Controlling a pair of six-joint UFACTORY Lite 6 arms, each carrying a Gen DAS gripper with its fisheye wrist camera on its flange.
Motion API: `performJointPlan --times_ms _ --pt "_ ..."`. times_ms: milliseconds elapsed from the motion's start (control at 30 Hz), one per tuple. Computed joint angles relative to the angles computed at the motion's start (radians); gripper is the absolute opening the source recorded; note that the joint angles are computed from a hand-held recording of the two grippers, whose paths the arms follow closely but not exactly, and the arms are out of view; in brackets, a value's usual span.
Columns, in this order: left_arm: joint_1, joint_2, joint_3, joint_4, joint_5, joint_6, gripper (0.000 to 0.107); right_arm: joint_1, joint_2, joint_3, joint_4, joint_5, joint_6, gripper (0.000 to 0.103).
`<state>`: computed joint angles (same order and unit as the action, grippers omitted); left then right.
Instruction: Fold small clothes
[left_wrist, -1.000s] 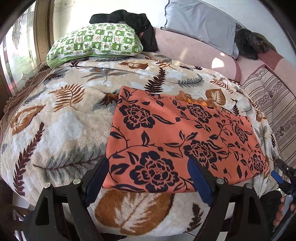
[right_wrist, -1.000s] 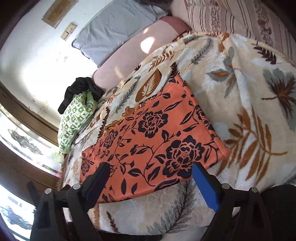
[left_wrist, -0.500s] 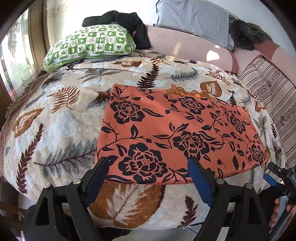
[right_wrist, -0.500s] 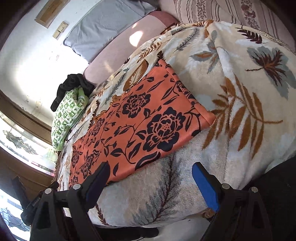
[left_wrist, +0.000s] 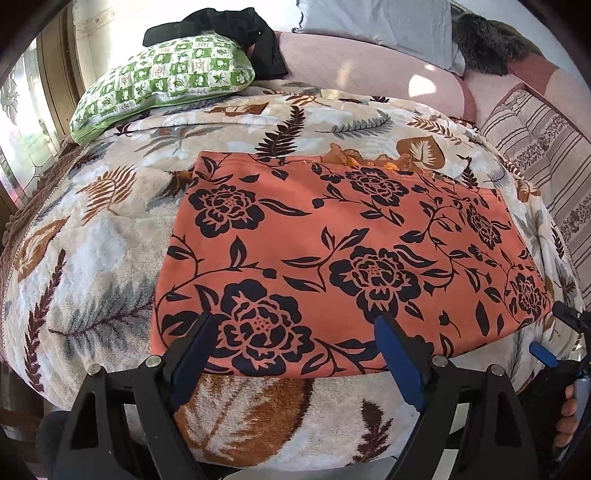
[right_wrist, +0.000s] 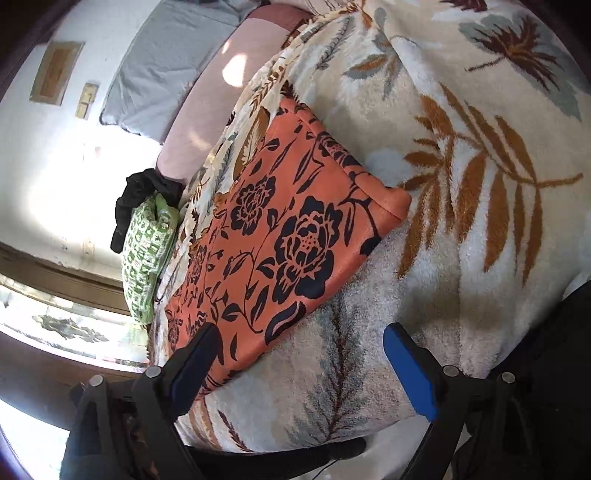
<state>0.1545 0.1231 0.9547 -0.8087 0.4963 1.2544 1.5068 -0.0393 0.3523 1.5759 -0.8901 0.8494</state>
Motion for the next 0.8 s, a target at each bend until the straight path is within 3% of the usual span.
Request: performJointPlan --times_ms 300,433,567,700,800 --pt "-0.135 0.077 0.060 -0.048 -0.089 -0.050 0.087 -0.254 -0.079 -0.249 -0.418 -0.091 0.536 0.093" --pt "-0.210 0.165 0.104 -0.071 -0.150 -0.079 0.087 -0.344 -0.124 -0.256 -0.467 -0.096 0.488 0.093" --pt "-0.290 0.244 0.132 0.083 -0.254 -0.224 0.087 -0.440 -0.077 -0.222 -0.571 -0.053 0.492 0.091" --pt "-0.278 0.250 0.157 0.070 -0.220 -0.221 0.087 -0.473 -0.125 -0.186 -0.530 0.012 0.320 0.091" --pt "-0.279 0.251 0.167 0.080 -0.215 -0.235 0.087 -0.502 -0.093 -0.181 -0.567 0.033 0.342 0.091"
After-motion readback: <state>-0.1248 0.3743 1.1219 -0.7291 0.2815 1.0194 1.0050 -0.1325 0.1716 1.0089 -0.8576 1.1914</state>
